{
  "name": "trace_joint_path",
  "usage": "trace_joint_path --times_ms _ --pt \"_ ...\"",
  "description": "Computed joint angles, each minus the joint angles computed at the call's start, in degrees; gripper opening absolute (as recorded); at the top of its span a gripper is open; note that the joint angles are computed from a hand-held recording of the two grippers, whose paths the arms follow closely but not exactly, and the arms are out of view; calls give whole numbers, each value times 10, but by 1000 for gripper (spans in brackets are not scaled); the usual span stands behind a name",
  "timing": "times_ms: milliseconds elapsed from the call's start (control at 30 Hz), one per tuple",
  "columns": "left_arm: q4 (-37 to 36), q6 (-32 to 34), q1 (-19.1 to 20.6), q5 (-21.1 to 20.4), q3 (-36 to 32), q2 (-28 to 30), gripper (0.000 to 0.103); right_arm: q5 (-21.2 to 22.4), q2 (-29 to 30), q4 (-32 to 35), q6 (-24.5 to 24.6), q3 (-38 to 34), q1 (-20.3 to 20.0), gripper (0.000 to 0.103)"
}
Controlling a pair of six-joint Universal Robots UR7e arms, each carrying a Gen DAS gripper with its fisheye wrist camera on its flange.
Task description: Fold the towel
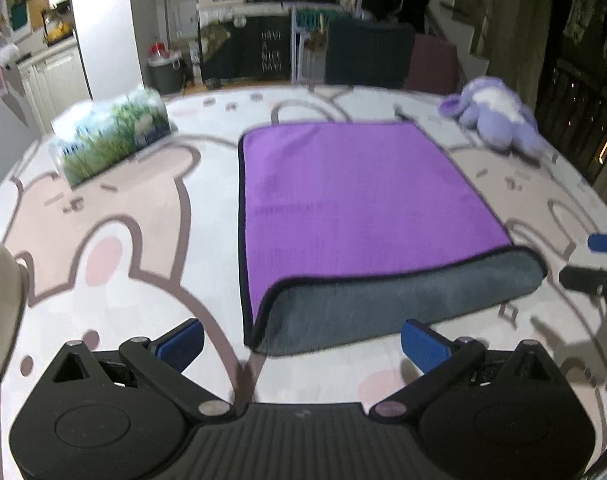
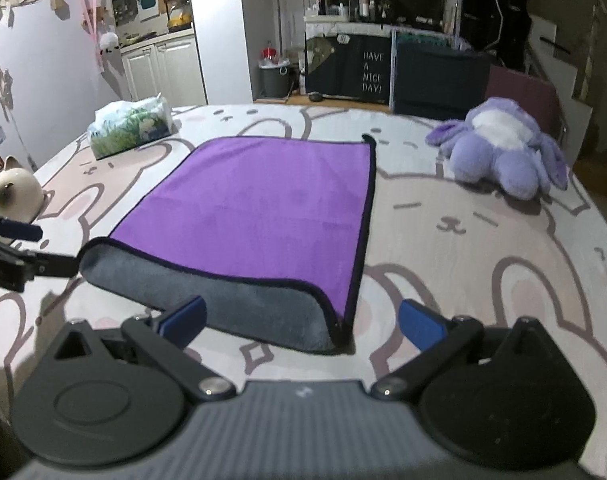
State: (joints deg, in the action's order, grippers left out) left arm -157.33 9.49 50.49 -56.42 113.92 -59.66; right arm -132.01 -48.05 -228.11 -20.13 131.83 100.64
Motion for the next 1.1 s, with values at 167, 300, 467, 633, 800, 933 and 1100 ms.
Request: trace_joint_path --times_ms 167,300,467,633,800,933,1100 --pt "30 -28 22 -26 -19 5 103 26 -6 13 -3 0 -28 103" --pt "39 -52 32 -30 -29 7 103 67 -27 48 9 5 -52 103" --pt "15 -25 49 -78 -33 4 103 121 -41 44 5 15 -85 103" --pt "6 31 62 -134 -40 5 103 126 -30 3 -36 10 -98 103" --pt "14 56 76 -181 -51 8 100 170 -50 22 -44 19 -118 103" --pt "27 54 85 -194 -67 14 93 198 -77 81 -24 20 -130 101" --pt "52 40 97 -197 -88 22 75 231 -94 120 -3 20 -139 77"
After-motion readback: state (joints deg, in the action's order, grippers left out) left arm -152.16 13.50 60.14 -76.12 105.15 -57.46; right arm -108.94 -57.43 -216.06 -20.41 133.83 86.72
